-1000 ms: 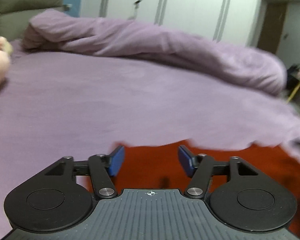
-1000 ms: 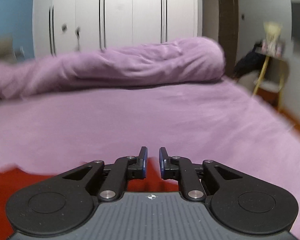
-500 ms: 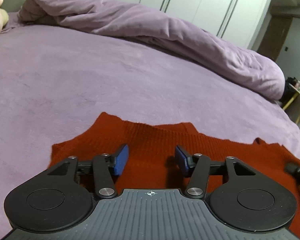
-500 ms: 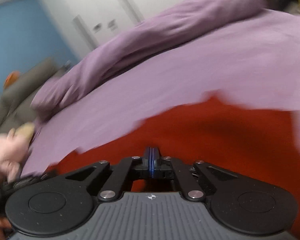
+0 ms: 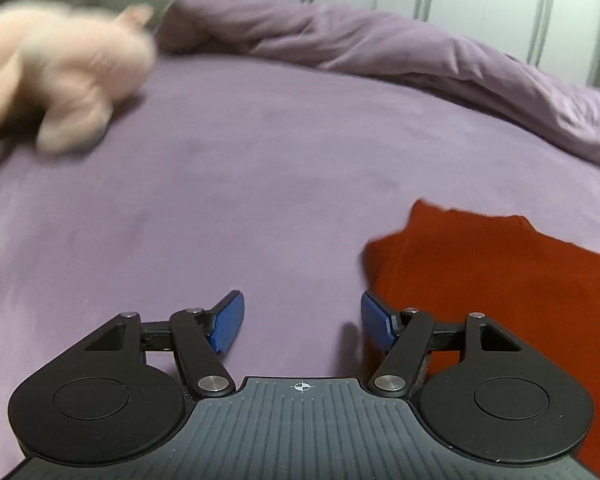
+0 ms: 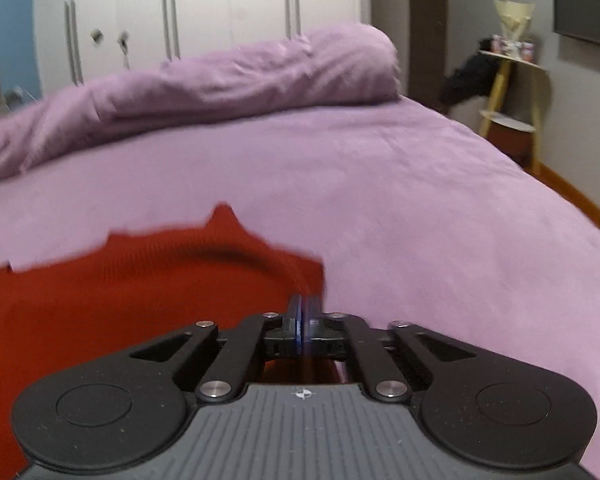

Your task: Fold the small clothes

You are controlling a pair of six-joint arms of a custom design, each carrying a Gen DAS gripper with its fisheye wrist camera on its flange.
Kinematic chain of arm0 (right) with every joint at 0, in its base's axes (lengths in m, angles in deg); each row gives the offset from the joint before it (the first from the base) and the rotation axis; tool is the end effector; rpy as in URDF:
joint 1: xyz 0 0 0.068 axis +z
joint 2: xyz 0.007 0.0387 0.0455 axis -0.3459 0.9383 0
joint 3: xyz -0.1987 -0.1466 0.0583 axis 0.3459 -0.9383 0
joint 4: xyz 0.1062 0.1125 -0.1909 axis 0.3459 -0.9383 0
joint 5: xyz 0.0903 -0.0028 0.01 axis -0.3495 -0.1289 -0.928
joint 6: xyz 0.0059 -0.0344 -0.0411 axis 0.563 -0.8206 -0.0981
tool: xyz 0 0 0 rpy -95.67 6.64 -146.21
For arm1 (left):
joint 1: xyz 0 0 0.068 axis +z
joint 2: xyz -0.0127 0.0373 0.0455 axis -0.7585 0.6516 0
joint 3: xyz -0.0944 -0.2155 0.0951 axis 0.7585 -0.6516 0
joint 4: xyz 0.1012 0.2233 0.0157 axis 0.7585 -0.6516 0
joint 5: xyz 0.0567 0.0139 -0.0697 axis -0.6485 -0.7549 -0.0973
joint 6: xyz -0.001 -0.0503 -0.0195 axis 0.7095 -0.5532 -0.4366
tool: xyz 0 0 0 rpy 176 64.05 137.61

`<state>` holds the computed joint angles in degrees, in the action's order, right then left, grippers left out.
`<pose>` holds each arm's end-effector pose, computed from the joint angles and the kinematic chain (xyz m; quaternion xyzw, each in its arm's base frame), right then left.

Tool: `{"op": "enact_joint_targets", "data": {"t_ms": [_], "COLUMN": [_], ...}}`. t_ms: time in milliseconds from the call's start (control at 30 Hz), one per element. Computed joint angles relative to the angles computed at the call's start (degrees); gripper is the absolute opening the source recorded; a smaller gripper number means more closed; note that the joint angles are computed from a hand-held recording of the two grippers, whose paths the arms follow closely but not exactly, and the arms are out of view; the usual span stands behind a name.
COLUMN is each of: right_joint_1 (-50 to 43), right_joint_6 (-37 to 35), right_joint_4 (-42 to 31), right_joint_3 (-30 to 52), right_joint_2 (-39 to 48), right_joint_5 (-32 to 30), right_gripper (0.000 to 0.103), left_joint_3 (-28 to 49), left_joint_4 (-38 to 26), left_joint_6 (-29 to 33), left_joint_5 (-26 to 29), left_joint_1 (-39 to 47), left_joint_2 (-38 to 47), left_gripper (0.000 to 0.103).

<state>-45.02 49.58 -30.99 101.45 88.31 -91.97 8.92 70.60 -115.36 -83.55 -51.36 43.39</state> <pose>0.3064 -0.1298 0.1288 0.0318 0.8968 -0.0060 0.4413 0.1966 0.0049 0.1366 -0.2784 0.8798 0.0571 0.3809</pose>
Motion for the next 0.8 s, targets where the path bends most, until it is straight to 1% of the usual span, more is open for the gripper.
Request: {"op": "enact_joint_targets", "data": {"t_ms": [33, 67, 100, 200, 233, 267, 300, 333, 400, 433, 467, 533, 600, 633, 667, 700, 733, 767, 800], "right_joint_1": [-0.3, -1.6, -2.9, -8.3, -9.0, -8.7, -8.7, -8.2, -4.8, -3.0, -0.4, 4.8, 9.8, 12.5, 15.8, 19.0, 22.2, 24.5, 26.1], "right_joint_6": [0.2, 0.4, 1.0, 0.8, -0.4, -1.9, -3.8, -5.3, -6.6, -6.2, -4.9, -2.3, 0.0, 1.3, 3.2, 5.4, 7.7, 9.5, 10.9], "right_joint_4": [0.5, 0.8, 0.5, -7.2, -9.8, -12.3, -14.2, -15.8, -18.4, -19.9, -21.0, -21.6, -20.9, -21.5, -20.0, -17.4, -15.3, -14.0, -12.6], "right_joint_3": [-3.5, -6.4, -8.9, -13.4, -15.2, -17.1, -19.5, -21.0, -22.9, -23.3, -23.7, -24.5, -25.7, -26.4, -26.9, -27.0, -27.3, -27.5, -27.8], "right_joint_2": [-3.3, -6.2, -8.9, -16.1, -18.9, -22.2, -25.5, -27.9, -31.4, -32.9, -34.2, -36.4, -38.7, -41.0, -41.3, -40.0, -39.4, -39.1, -38.3], "right_joint_5": [1.4, 0.9, -0.9, -13.0, -16.7, -19.5, -22.2, -24.4, -26.7, -26.7, -26.2, -25.1, -23.4, -22.0, -20.2, -18.1, -15.4, -13.3, -11.8], "right_gripper": [0.017, 0.017, 0.017, 0.017, 0.017, 0.017, 0.017, 0.017, 0.017, 0.017, 0.017, 0.017, 0.016, 0.016, 0.015, 0.015, 0.013, 0.012, 0.012], "left_joint_3": [-2.1, -3.6, -4.9, -7.2, -8.1, -9.1, -10.4, -11.5, -13.1, -14.1, -14.6, -16.3, -17.6, -18.6, -18.5, -18.7, -18.7, -18.5, -18.4], "left_joint_4": [-4.9, -9.7, -15.0, -27.1, -29.1, -29.8, -28.8, -26.3, -19.9, -14.2, -10.3, -0.3, 8.9, 14.4, 18.3, 21.8, 25.5, 27.2, 27.6], "left_joint_6": [-1.1, -2.0, -2.4, -4.7, -6.0, -7.8, -9.7, -11.5, -16.2, -17.5, -19.2, -22.4, -25.1, -27.2, -28.9, -30.4, -31.3, -31.9, -31.9], "left_joint_5": [3.9, 8.2, 14.1, 28.5, 32.5, 36.0, 39.2, 40.3, 39.7, 41.1, 41.5, 43.4, 45.5, 46.7, 47.3, 47.9, 49.4, 49.9, 50.4], "left_joint_1": [2.0, 3.8, 6.1, 10.8, 11.9, 12.7, 13.1, 12.8, 10.7, 11.4, 11.9, 13.8, 16.7, 17.8, 18.5, 19.1, 20.4, 20.8, 21.4], "left_joint_2": [-7.0, -13.5, -20.5, -36.5, -39.8, -41.9, -42.8, -41.7, -38.1, -34.2, -31.5, -25.1, -18.2, -14.6, -10.7, -7.7, -4.4, -2.3, -1.4], "left_gripper": [0.070, 0.070, 0.071, 0.073, 0.073, 0.073, 0.073, 0.071, 0.070, 0.070, 0.069, 0.067, 0.061, 0.052, 0.043, 0.039, 0.028, 0.026, 0.025]}}
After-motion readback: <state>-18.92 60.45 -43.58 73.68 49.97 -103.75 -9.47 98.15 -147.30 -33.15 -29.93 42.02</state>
